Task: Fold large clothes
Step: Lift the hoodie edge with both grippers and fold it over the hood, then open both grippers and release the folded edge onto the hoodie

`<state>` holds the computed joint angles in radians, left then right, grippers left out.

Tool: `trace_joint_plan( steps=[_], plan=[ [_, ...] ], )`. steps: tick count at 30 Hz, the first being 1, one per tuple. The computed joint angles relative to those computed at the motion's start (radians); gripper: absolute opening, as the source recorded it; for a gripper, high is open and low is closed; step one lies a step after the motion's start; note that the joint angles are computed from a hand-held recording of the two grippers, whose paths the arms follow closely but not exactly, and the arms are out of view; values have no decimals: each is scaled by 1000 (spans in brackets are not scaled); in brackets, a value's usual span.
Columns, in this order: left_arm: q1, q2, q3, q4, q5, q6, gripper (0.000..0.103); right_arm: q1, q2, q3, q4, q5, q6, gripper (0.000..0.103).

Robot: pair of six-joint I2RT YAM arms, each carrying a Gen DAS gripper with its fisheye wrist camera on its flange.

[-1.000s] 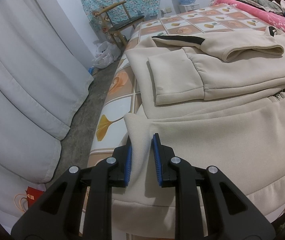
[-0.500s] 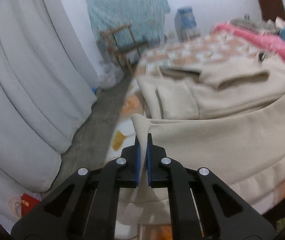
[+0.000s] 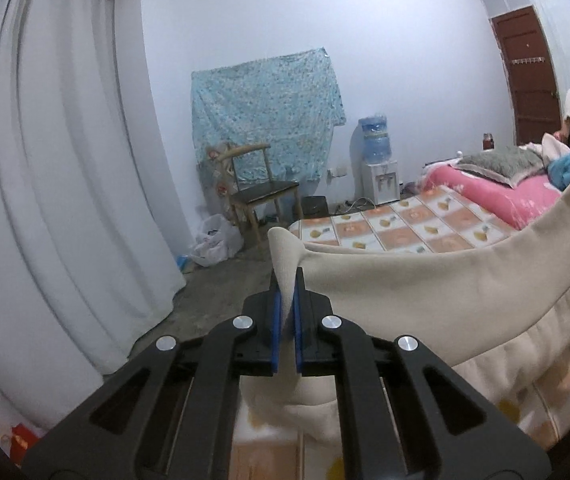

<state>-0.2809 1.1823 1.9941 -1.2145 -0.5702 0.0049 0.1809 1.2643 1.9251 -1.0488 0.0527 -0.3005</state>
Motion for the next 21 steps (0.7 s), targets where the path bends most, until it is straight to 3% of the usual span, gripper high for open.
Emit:
trace_joint_plan(
  steps=[1, 3, 7, 10, 12, 14, 17, 21],
  plan=[
    [106, 58, 30, 33, 107, 30, 5, -7, 51, 34, 15, -7, 1, 5],
    [216, 159, 85, 57, 215, 54, 5, -34, 186, 140, 14, -40, 12, 5],
    [336, 392, 228, 3, 369, 43, 5, -48, 473, 374, -52, -83, 56, 5],
    [367, 570, 283, -64, 423, 16, 6, -41, 613, 414, -62, -61, 75, 5],
    [369, 609, 218, -48, 396, 21, 10, -56, 766, 532, -153, -68, 104, 5],
    [384, 653, 192, -48, 395, 7, 23, -67, 857, 601, -214, -62, 127, 15],
    [431, 602, 119, -13, 456, -39, 38, -96, 815, 494, -152, -92, 174, 31],
    [464, 536, 96, 5, 509, -56, 44, -124, 703, 397, -90, -67, 200, 33]
  ],
)
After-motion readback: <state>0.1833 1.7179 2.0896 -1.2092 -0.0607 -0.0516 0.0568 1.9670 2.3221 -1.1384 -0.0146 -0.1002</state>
